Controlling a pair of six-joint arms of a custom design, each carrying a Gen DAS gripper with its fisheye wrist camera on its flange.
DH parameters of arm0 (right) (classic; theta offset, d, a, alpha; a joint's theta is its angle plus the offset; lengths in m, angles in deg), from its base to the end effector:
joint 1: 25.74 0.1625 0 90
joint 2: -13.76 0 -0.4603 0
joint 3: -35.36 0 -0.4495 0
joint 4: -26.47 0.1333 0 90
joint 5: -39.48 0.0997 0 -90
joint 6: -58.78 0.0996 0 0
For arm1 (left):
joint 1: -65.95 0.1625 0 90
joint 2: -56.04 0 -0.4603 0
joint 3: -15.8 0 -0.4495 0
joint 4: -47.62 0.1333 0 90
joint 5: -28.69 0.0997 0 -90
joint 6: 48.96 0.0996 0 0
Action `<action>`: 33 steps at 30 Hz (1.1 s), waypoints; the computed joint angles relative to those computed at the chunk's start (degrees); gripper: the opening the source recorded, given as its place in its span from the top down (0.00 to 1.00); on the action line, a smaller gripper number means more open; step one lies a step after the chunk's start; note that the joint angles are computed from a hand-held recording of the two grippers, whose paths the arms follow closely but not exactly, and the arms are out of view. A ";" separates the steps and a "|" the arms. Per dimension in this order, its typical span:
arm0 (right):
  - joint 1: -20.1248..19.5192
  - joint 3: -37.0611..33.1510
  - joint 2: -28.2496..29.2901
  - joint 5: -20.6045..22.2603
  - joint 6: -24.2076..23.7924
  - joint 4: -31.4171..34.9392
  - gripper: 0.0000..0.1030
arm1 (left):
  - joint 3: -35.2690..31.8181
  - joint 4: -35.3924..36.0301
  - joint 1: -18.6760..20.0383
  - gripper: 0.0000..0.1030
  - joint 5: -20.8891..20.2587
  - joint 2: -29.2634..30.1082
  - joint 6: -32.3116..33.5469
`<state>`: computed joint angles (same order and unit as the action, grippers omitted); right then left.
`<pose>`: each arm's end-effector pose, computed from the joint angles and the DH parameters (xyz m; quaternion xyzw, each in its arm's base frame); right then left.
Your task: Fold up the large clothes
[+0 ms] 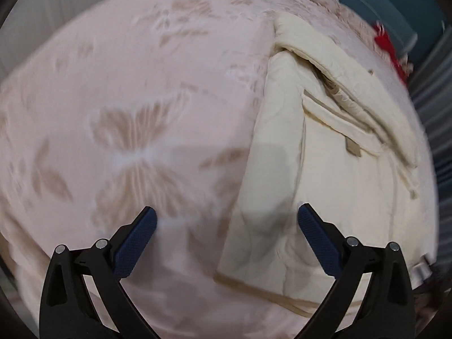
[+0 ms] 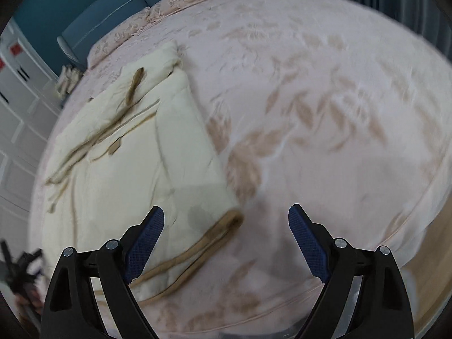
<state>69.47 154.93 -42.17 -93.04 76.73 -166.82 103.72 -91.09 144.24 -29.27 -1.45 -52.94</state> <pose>0.1185 -0.5727 0.1481 -0.2195 -0.8577 0.3781 0.2707 0.0288 -0.7782 0.2741 0.0202 0.9498 -0.1884 0.2491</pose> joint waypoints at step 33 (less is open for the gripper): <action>16.78 5.26 -17.45 3.76 7.82 48.23 0.96 | 16.14 20.54 -7.75 0.93 -8.59 -27.32 4.03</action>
<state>86.26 160.19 -59.62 -89.28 84.55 -118.59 119.86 -70.55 136.49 -37.86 -28.78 -48.91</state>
